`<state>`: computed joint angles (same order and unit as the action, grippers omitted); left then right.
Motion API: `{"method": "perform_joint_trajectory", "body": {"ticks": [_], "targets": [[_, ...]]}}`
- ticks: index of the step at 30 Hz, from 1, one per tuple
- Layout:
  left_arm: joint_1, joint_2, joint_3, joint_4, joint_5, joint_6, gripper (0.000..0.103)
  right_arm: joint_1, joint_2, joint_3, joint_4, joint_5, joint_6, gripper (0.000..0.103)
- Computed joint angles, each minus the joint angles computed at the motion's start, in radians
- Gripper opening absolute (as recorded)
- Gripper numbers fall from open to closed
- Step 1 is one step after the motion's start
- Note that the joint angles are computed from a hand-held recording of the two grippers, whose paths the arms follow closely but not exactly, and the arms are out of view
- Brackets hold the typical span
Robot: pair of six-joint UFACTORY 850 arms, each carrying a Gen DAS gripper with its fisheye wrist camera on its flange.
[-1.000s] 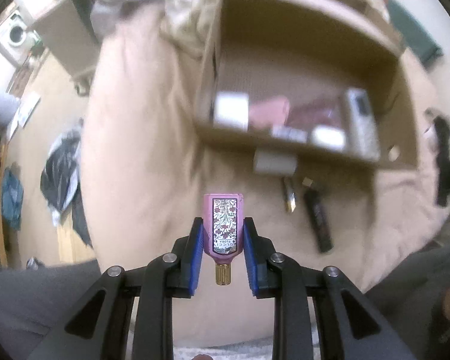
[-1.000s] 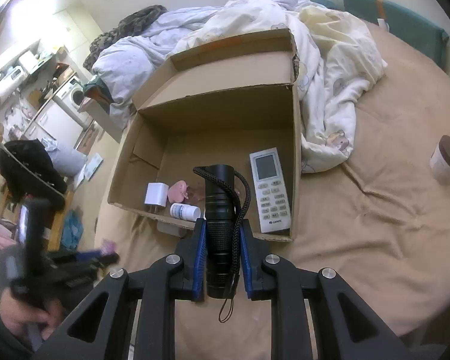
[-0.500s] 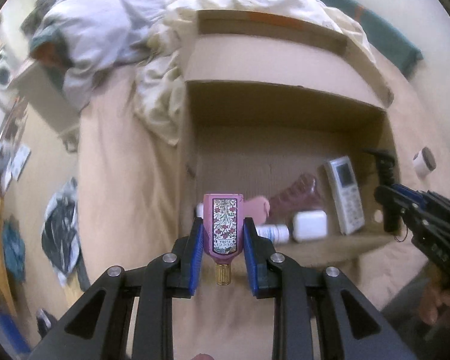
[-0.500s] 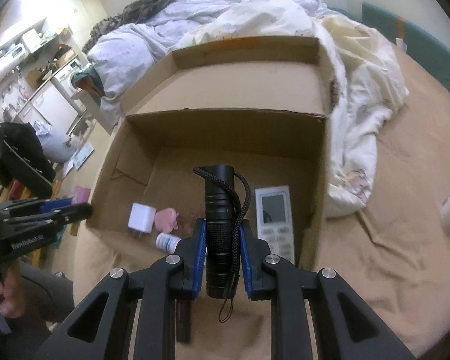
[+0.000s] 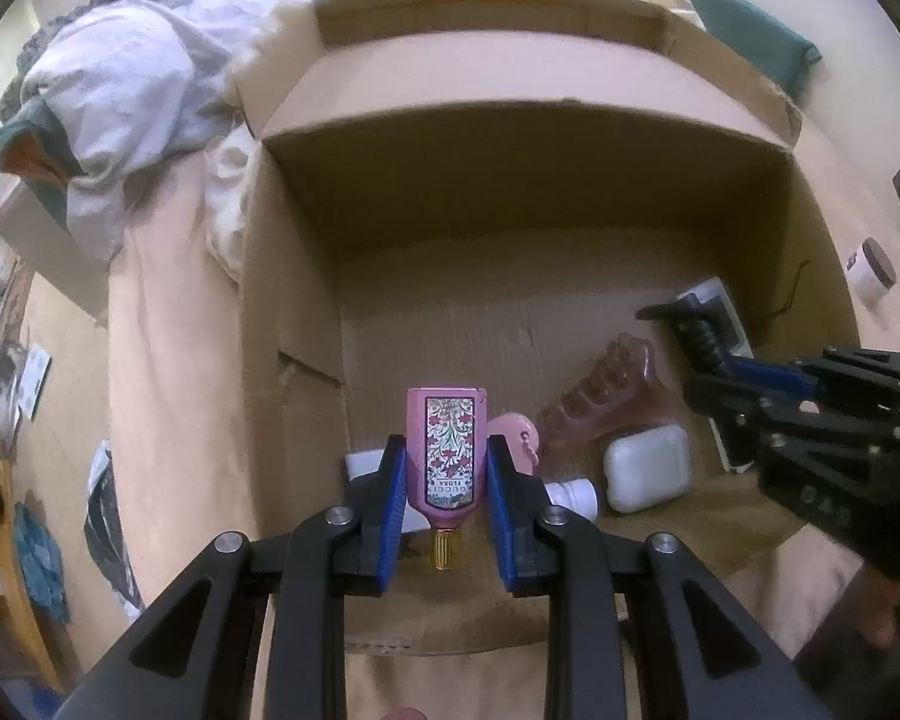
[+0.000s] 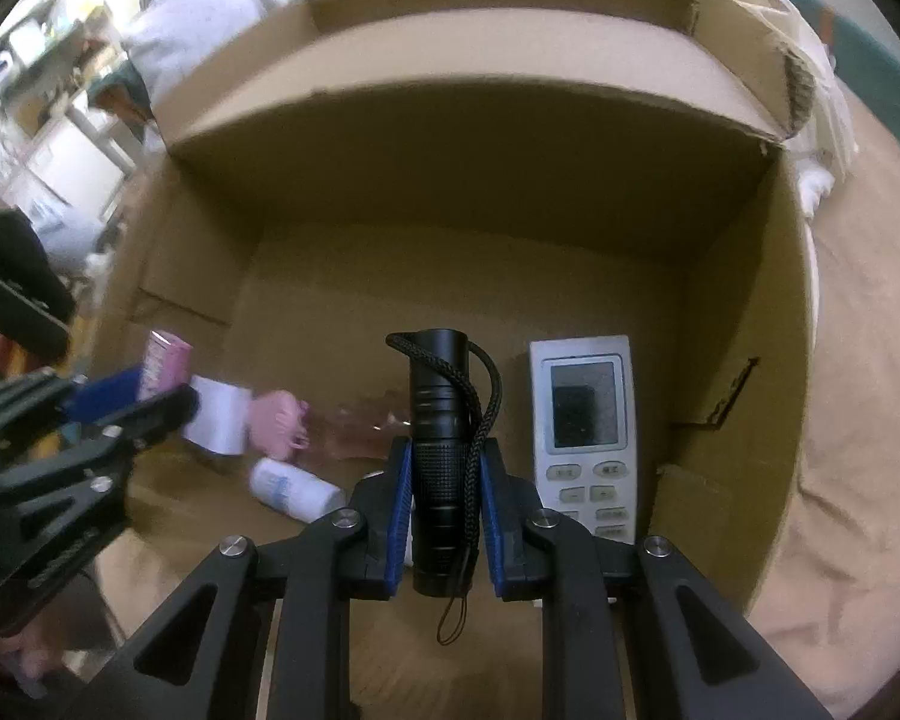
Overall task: Organize rigid objects
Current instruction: 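Lower the perfume bottle and flashlight into the box and open both tools, then move the left tool back and grasp the white pill bottle lying on the bed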
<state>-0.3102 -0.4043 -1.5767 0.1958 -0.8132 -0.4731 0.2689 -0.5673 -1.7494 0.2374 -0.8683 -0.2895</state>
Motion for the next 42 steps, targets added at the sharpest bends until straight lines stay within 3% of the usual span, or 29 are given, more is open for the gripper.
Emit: {"method": "perform_joint_trajectory", "body": {"ticks": [8,15,16,17,18,19,20,35,38,42], "targets": [[0.002,-0.025,-0.024,-0.049,-0.04,0.008,0.023,0.006,-0.01,0.001,-0.018,-0.024,0.022,0.022],[0.01,-0.037,-0.029,-0.043,-0.056,-0.005,0.026,0.013,0.002,0.003,-0.04,0.007,0.027,0.026],[0.009,-0.034,-0.028,-0.034,-0.052,-0.009,0.032,0.012,0.005,0.004,-0.037,0.009,0.024,0.034],[0.008,-0.031,-0.027,-0.029,-0.048,-0.013,0.042,0.011,0.01,0.01,-0.029,0.012,0.021,0.051],[0.008,-0.028,-0.026,-0.022,-0.044,-0.02,0.049,0.007,0.015,0.012,-0.013,0.015,0.012,0.061],[0.004,-0.026,-0.027,-0.011,-0.042,-0.031,0.064,0.004,0.021,0.017,0.005,0.025,0.004,0.071],[0.002,-0.022,-0.026,0.005,-0.038,-0.044,0.07,0.002,0.023,0.015,0.019,0.032,-0.005,0.071],[0.011,-0.013,-0.033,-0.013,-0.031,-0.052,0.07,-0.003,0.027,-0.002,0.082,0.051,-0.043,0.077],[0.004,0.006,-0.024,0.032,-0.019,-0.092,0.077,-0.008,0.045,0.014,0.099,0.063,-0.052,0.077],[0.009,0.037,-0.001,0.028,0.009,-0.104,0.077,-0.009,0.069,0.037,0.096,0.079,-0.049,0.077]]}}
